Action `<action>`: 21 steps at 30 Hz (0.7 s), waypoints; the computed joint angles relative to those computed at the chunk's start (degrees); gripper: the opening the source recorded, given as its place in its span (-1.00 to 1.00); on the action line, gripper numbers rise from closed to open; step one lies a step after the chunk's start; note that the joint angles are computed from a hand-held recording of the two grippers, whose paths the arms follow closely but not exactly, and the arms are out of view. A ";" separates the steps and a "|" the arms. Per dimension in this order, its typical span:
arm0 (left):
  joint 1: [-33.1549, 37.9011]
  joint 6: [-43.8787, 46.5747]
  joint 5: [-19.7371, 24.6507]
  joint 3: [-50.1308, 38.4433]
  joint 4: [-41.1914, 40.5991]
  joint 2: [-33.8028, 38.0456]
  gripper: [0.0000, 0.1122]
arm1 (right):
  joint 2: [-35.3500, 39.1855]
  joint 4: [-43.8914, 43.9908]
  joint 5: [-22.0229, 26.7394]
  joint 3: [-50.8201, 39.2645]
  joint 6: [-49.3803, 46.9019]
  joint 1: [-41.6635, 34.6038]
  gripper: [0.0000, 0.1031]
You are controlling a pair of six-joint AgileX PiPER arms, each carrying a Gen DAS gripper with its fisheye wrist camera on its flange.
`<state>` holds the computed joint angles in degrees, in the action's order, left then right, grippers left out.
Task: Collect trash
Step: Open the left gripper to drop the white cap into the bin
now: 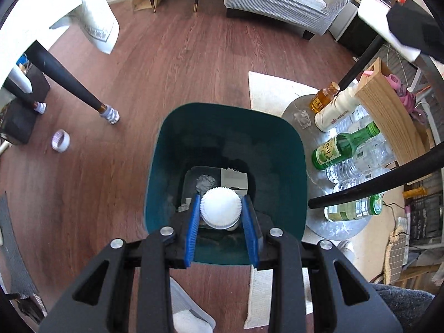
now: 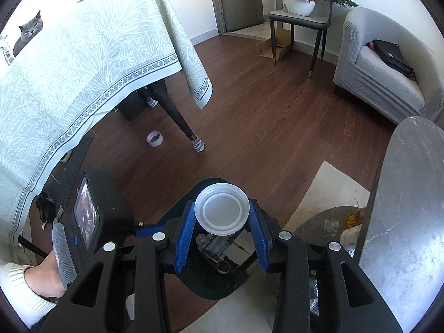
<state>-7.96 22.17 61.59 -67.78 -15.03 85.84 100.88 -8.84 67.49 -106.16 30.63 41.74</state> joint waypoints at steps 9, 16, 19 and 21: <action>1.58 3.65 -0.43 0.29 -0.66 -1.17 -0.24 | 5.75 2.88 0.59 -0.78 -0.07 -1.26 -0.23; 6.58 7.01 1.38 -2.34 -4.07 -3.43 -0.25 | 9.46 4.09 0.83 -0.51 0.46 -1.60 -0.23; 8.53 8.02 2.59 -4.39 -5.89 -4.35 -0.26 | 10.89 5.30 0.72 0.43 0.37 -1.83 -0.23; 9.49 8.28 3.54 -5.81 -7.01 -5.01 -0.27 | 11.98 6.08 0.56 0.81 0.08 -1.89 -0.23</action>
<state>1.53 30.45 65.14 -73.59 -22.04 80.83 112.86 -2.76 68.05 -105.35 30.71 39.86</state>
